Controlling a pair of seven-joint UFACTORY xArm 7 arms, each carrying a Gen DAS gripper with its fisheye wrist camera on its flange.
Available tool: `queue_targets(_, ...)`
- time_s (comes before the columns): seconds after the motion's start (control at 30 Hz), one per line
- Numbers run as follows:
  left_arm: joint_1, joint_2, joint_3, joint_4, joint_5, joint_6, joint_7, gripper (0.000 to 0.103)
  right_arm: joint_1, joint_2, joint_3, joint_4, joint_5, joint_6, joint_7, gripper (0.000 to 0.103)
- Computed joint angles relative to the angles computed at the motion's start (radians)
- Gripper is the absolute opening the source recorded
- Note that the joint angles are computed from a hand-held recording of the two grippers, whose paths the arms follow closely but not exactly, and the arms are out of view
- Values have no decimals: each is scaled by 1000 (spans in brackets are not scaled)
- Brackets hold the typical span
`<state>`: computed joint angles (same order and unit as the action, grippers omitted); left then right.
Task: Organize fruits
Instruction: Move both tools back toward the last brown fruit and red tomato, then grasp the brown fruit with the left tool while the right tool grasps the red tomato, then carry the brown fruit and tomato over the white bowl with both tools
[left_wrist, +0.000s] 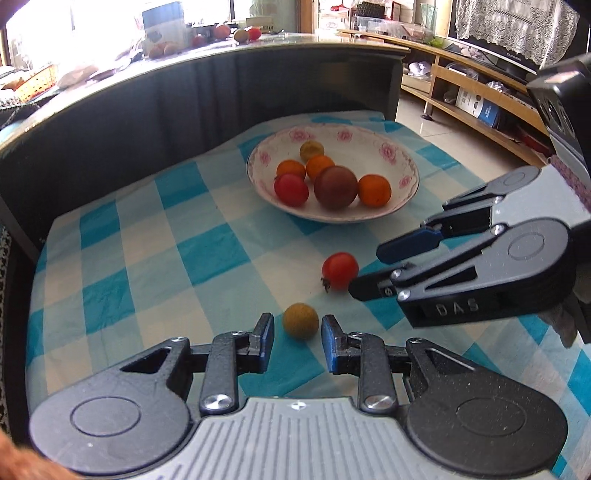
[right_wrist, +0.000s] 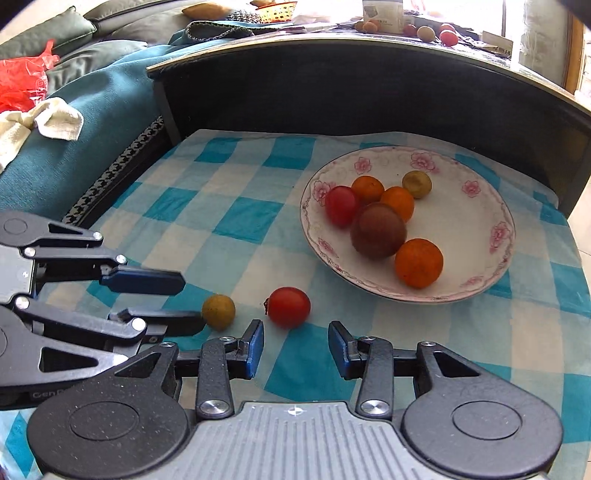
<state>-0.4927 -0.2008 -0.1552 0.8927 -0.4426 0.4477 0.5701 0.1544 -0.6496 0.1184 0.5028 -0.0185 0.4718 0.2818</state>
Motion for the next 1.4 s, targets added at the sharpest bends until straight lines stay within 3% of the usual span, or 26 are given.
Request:
queue_targets(0.3, -3, 16, 5, -3, -30, -5, 28, 37, 11, 91, -10, 30, 4, -56, -32, 36)
queue_targets(0.37, -5, 26, 2, 2, -39, -12, 36, 37, 2, 96, 1, 31, -9, -64, -30, 30)
queue_targets(0.43, -3, 38, -6, 4, -29, -26, 32, 37, -2, 100, 3, 35, -13, -61, -27, 25)
queue_targets(0.73, 1, 72, -33, -1, 25, -88, -22, 37, -23, 18, 12, 4, -31, 5, 10, 24)
queue_targets(0.83, 2, 81, -41, 5, 57, -98, -61, 35, -26, -41, 17, -17, -33, 57, 29, 24)
queue_targets(1.03, -17, 13, -30, -31, 43, -19, -45, 35, -29, -171, 43, -44, -42, 181, 84, 24)
queue_targets(1.27, -58, -96, -29, -101, 54, 63, -38, 35, 26, -341, 65, -74, -34, 414, 105, 24)
queue_targets(1.4, -80, -131, -36, -141, 67, 53, -45, 35, 52, -385, 74, -90, -23, 480, 115, 25)
